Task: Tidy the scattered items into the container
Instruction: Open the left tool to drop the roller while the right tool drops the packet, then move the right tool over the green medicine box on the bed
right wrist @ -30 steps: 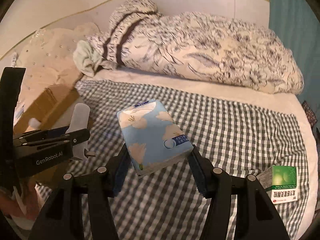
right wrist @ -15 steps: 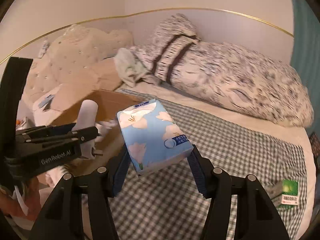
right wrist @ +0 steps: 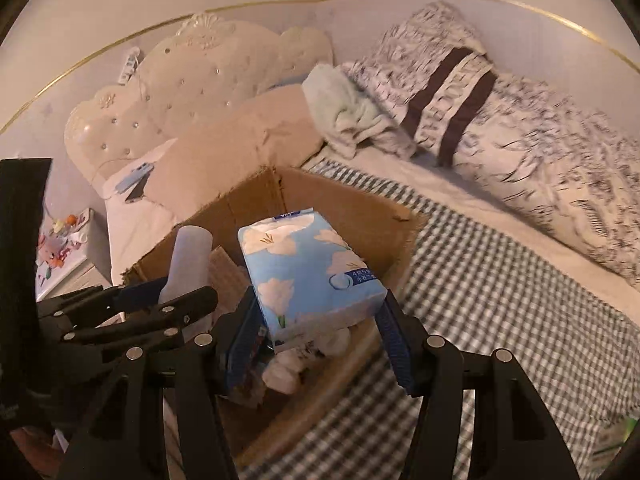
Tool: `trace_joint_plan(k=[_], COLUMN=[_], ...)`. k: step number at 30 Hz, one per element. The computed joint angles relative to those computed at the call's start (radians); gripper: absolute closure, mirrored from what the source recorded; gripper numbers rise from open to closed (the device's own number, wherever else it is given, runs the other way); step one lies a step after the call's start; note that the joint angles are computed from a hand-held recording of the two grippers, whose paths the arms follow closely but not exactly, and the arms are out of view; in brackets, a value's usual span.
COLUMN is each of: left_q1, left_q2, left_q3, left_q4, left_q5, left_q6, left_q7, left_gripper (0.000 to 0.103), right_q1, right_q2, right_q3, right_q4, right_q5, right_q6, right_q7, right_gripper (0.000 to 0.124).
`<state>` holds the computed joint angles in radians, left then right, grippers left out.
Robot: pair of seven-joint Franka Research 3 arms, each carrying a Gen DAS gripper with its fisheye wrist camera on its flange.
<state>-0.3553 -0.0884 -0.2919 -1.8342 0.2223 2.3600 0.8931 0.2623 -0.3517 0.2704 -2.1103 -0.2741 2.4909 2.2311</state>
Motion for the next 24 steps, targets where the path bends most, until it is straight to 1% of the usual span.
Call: trace_joint_plan(k=[4,5,6,7,9,10,11,12,13,15,19,24], left_q1=[0.008,0.009,0.010,0.010,0.009,0.010,0.011,0.012,0.012,0.009,-0.007,-0.038], left_q2=[0.030,0.036,0.042,0.050,0.065,0.057,0.044,0.033,0.027,0.021,0.011,0.012], left_q3=[0.008,0.008,0.009,0.008,0.004,0.005,0.008,0.010,0.009,0.005,-0.014,-0.038], left_q4=[0.011,0.014,0.019,0.032,0.063,0.054,0.035,0.022,0.018,0.020,0.029,0.052], left_q5=[-0.003,-0.004,-0.004,0.004,0.053,0.064,0.060,0.050,0.043,0.041,0.080,0.101], left_q6=[-0.001,-0.002,-0.005,-0.023,-0.081,-0.069,-0.041,-0.019,-0.012,-0.013,-0.024,-0.040], left_q7=[0.005,0.004,0.005,0.003,-0.038,-0.056,-0.063,-0.065,-0.067,-0.063,-0.072,-0.083], left_gripper=[0.059,0.058,0.054,0.049,0.016,0.012,0.009,0.009,0.008,0.008,0.008,0.008], right_q1=[0.012,0.016,0.020,0.021,0.016,0.011,0.009,0.008,0.005,-0.002,-0.023,-0.053], right_q2=[0.075,0.087,0.093,0.095,0.095,0.088,0.074,0.065,0.050,0.021,-0.047,-0.162], right_q3=[-0.017,-0.024,-0.028,-0.030,-0.026,-0.022,-0.025,-0.027,-0.029,-0.028,-0.016,-0.003], right_q4=[0.035,0.038,0.040,0.041,0.047,0.046,0.035,0.029,0.017,-0.002,-0.041,-0.108], right_q5=[0.019,0.025,0.027,0.023,-0.007,-0.029,-0.041,-0.044,-0.048,-0.048,-0.045,-0.023], right_q6=[0.015,0.018,0.019,0.013,-0.013,-0.023,-0.018,-0.012,-0.002,0.006,-0.002,-0.020], right_q7=[-0.015,-0.020,-0.021,-0.016,0.011,0.029,0.040,0.045,0.055,0.063,0.076,0.071], right_gripper=[0.067,0.066,0.065,0.064,0.062,0.059,0.057,0.053,0.052,0.052,0.051,0.049])
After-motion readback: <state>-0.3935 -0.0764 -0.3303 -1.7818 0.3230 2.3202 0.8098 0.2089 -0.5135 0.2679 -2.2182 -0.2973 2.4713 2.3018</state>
